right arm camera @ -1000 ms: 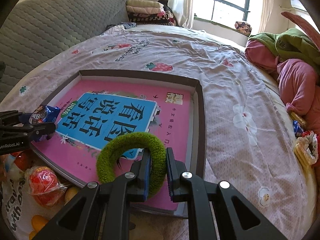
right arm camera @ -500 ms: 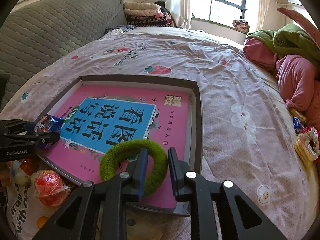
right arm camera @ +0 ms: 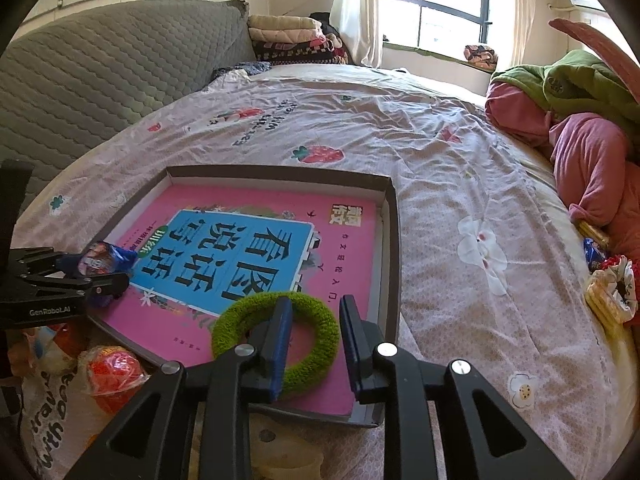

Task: Organize objects
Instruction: 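Lift and carry the packet with the left tool while the right tool carries the ring to the tray, then open the left tool to drop the packet in the tray while the right tool releases the ring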

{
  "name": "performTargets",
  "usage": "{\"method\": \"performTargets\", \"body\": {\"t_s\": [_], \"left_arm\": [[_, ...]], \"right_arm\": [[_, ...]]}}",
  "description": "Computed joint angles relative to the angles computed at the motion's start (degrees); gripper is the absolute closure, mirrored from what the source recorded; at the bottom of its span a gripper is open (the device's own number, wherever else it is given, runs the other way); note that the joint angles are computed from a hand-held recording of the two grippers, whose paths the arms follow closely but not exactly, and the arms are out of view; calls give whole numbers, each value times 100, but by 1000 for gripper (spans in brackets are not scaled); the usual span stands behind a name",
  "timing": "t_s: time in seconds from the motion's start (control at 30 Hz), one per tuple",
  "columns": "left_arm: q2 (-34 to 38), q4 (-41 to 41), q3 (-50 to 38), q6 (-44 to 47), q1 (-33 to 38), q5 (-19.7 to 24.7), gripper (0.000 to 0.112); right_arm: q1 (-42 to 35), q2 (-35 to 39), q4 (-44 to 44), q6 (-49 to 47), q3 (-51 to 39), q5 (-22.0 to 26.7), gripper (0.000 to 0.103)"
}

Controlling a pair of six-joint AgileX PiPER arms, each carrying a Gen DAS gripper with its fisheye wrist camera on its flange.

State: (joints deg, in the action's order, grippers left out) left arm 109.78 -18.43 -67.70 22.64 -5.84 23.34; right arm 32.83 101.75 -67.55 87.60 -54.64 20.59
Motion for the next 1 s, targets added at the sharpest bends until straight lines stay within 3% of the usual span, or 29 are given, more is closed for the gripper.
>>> {"method": "performTargets", "body": {"t_s": [0.43, 0.57, 1.0], "left_arm": [[-328, -105, 204, 133, -8, -153, 50], [-452, -123, 309, 170, -15, -256, 50], [-871, -184, 560, 228, -5, -432, 50]], "right_arm": [[123, -249, -633, 650, 176, 11, 78], [137, -331, -867, 921, 259, 4, 69], [287, -619, -1415, 1478, 498, 130, 68]]}}
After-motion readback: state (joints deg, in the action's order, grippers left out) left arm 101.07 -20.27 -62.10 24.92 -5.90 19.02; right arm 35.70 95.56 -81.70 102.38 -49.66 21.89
